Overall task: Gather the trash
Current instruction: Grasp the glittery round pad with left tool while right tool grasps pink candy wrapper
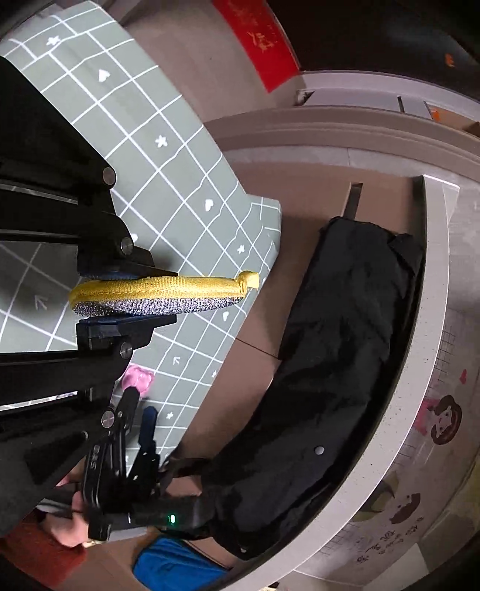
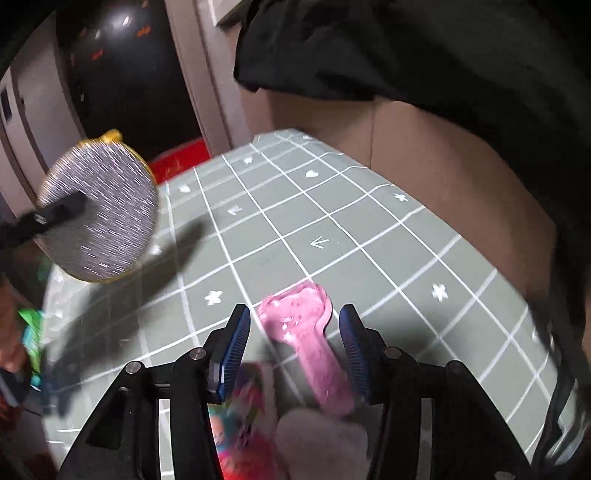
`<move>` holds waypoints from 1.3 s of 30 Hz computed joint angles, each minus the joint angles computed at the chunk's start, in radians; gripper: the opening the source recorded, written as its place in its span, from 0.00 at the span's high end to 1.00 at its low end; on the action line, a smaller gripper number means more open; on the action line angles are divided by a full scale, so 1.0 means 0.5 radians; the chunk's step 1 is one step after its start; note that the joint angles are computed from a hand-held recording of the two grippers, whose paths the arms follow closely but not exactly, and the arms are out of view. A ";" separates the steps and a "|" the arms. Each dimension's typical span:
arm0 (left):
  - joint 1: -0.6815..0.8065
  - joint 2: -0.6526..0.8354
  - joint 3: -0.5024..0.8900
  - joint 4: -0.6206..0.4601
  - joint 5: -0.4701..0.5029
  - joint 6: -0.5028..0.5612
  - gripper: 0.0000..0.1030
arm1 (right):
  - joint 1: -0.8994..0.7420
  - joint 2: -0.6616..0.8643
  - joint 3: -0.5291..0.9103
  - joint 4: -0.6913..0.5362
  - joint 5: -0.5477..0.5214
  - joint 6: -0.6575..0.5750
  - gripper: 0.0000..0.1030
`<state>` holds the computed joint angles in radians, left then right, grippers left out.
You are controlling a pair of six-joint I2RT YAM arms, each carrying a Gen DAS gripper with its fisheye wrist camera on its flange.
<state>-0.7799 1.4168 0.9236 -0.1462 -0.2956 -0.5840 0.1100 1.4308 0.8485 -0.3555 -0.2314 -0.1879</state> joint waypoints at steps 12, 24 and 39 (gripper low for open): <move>-0.117 -0.026 0.032 -0.056 -0.145 0.007 0.86 | 0.134 -0.053 -0.035 0.079 0.241 0.004 0.56; -0.554 -0.033 0.375 -0.298 -0.512 -0.029 0.86 | -0.119 -1.046 -0.131 -0.447 0.184 -0.057 0.69; -0.897 0.203 0.738 -0.397 -0.812 0.033 0.86 | -1.322 -1.584 0.006 -1.106 -0.735 -0.555 0.69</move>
